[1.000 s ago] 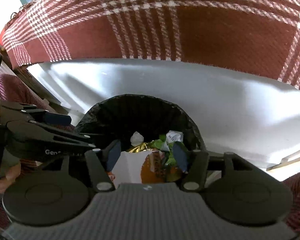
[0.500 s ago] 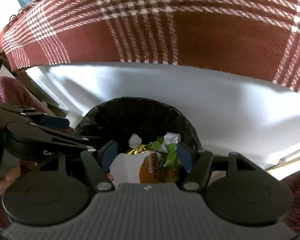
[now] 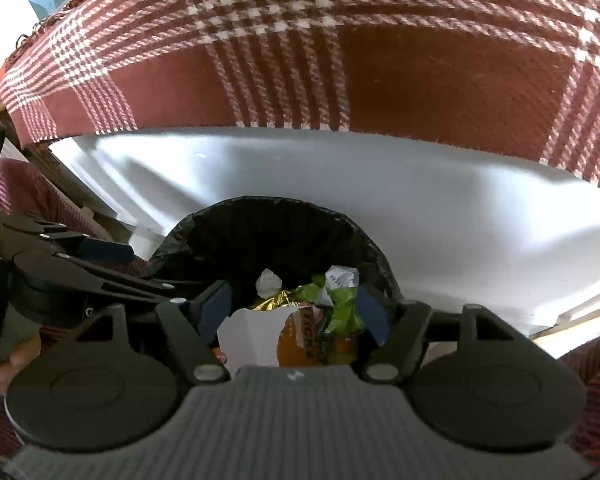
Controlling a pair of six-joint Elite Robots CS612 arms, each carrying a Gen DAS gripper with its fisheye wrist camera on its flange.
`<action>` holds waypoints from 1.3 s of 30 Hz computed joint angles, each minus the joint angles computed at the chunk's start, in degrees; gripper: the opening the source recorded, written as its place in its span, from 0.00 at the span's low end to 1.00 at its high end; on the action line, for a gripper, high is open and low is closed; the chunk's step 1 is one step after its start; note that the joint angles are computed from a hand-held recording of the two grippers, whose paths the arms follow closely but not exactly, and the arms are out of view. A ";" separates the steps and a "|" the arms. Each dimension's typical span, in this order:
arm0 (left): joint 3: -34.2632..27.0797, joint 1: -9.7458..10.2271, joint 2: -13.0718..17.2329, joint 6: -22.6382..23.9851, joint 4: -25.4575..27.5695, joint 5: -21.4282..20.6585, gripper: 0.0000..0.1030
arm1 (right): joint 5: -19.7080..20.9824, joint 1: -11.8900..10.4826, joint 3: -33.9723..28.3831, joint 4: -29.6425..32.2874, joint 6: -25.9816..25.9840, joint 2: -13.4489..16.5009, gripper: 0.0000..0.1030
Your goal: Collect trash
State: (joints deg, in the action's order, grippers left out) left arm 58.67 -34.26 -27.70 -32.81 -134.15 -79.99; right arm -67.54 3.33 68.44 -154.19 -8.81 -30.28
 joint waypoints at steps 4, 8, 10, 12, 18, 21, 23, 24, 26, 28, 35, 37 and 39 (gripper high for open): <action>-0.23 0.03 0.12 -0.18 0.18 -0.11 0.83 | -0.03 0.00 0.00 -0.03 -0.01 0.01 0.78; -0.16 0.00 0.13 -0.02 -0.20 0.13 0.83 | 0.00 -0.01 0.01 -0.04 -0.05 0.02 0.79; 0.07 0.04 0.09 -0.28 -0.65 -0.37 0.83 | -0.05 -0.02 0.02 -0.06 -0.07 0.02 0.79; -0.08 0.22 0.15 -0.97 -0.48 -1.37 0.83 | -0.07 -0.03 -0.04 -0.06 0.07 0.06 0.79; -0.36 0.47 0.28 -2.37 0.08 -2.17 0.87 | -0.47 0.01 0.03 -0.31 0.42 0.03 0.79; -0.20 0.49 0.21 -2.36 -0.32 -2.17 0.89 | -0.72 0.04 0.03 -0.24 0.41 0.00 0.79; -0.20 0.49 0.18 -2.57 -0.20 -2.20 0.91 | -0.99 0.08 -0.02 -0.11 0.36 0.00 0.79; -0.24 0.49 0.18 -2.57 -0.09 -2.17 0.92 | -1.07 0.11 -0.01 -0.17 0.42 -0.01 0.79; -0.47 0.43 0.27 -2.62 0.33 -1.95 0.93 | -1.13 0.10 0.10 -0.31 0.48 -0.06 0.79; -0.58 0.40 0.30 -2.58 0.66 -1.74 0.94 | -1.18 0.08 0.14 -0.43 0.57 -0.09 0.79; -0.37 0.48 0.27 -2.98 0.35 -1.92 0.96 | -1.30 0.02 0.25 -0.61 0.84 -0.14 0.80; -0.30 0.53 0.22 -3.07 0.32 -2.14 0.96 | -1.28 0.01 0.28 -0.64 0.84 -0.15 0.80; -0.40 0.51 0.24 -3.13 0.53 -2.10 0.96 | -1.30 0.01 0.25 -0.67 0.84 -0.13 0.80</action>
